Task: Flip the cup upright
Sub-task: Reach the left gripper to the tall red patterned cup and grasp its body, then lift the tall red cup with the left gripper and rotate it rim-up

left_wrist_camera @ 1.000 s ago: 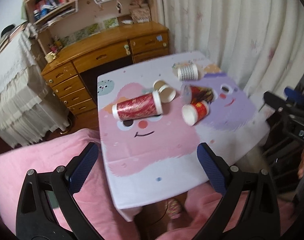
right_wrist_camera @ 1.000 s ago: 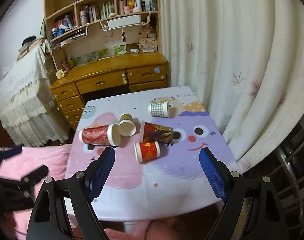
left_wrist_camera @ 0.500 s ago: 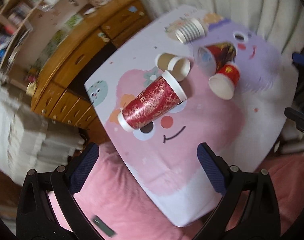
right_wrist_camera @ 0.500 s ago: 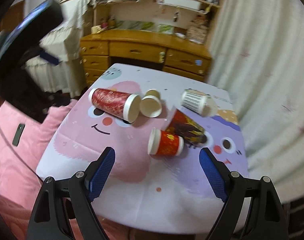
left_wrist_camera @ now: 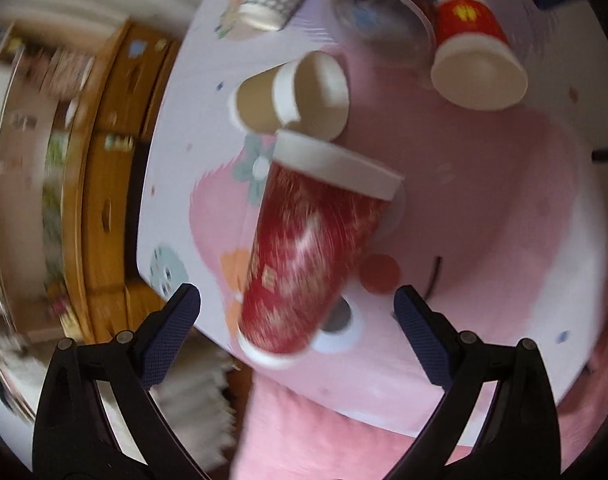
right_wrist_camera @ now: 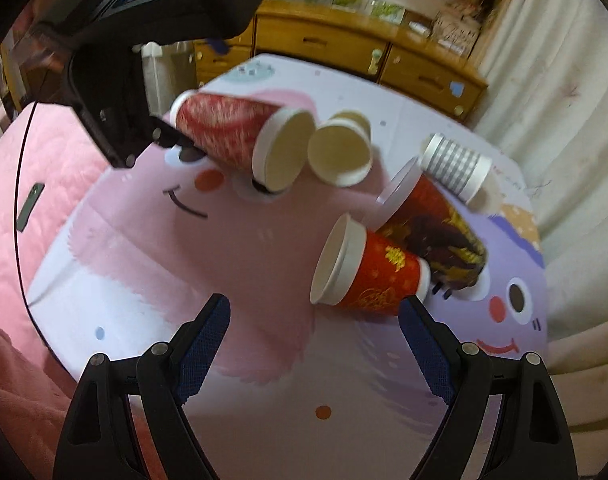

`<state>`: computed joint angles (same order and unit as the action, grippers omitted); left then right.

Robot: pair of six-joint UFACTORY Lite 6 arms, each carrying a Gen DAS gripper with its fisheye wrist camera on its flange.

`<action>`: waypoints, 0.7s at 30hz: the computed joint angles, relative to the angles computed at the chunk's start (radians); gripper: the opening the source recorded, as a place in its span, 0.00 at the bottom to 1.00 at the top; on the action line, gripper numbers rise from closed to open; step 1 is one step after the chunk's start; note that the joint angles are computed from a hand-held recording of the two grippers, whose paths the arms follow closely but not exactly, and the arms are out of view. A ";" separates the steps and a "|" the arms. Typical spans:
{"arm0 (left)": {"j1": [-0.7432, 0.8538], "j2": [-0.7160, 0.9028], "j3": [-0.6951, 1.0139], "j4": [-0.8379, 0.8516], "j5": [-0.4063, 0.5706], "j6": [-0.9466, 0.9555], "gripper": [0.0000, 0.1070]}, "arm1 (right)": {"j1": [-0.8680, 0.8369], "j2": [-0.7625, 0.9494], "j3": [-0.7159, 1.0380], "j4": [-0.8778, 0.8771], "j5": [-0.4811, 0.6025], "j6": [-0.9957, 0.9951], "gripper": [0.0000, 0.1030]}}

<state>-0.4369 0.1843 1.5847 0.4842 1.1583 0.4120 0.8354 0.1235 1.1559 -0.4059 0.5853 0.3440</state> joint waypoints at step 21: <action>0.118 0.407 0.279 -0.155 -0.065 0.259 0.72 | -0.193 0.279 0.180 0.048 -0.062 -0.080 0.85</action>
